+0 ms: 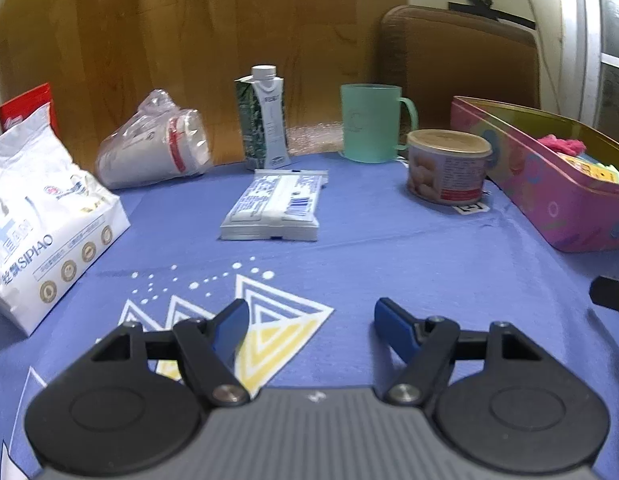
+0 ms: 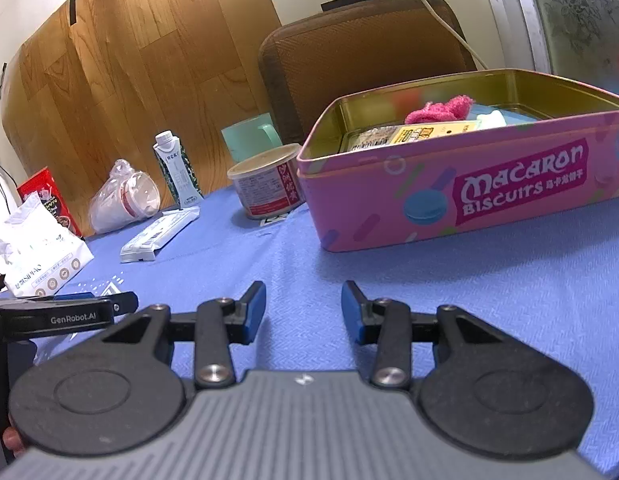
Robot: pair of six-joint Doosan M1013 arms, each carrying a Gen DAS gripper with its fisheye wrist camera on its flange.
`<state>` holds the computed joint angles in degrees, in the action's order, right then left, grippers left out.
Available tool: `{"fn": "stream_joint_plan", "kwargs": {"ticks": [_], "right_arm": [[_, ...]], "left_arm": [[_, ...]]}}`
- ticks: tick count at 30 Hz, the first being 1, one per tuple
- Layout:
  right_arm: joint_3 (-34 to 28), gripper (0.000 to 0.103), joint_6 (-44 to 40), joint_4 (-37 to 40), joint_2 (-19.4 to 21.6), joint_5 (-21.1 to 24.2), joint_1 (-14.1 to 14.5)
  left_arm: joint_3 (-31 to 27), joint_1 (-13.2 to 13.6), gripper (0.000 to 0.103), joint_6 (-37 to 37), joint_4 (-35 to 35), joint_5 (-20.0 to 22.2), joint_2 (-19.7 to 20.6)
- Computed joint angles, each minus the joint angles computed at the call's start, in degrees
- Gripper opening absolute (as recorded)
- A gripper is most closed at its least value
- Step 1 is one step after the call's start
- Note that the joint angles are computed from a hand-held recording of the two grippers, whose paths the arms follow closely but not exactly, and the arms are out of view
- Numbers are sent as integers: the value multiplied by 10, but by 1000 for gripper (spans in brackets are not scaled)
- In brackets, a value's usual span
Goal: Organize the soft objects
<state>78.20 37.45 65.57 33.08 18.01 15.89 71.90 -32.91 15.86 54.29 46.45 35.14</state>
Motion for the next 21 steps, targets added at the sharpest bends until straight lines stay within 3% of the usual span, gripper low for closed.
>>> {"fn": "stream_joint_plan", "kwargs": {"ticks": [16,21], "right_arm": [[0,45,3,1,1,3,0],[-1,46,11,-1,1,2,-1]], "left_arm": [[11,-1,71,18,6,-30,-6],[14,-2,72,59,3,-50,-8]]}}
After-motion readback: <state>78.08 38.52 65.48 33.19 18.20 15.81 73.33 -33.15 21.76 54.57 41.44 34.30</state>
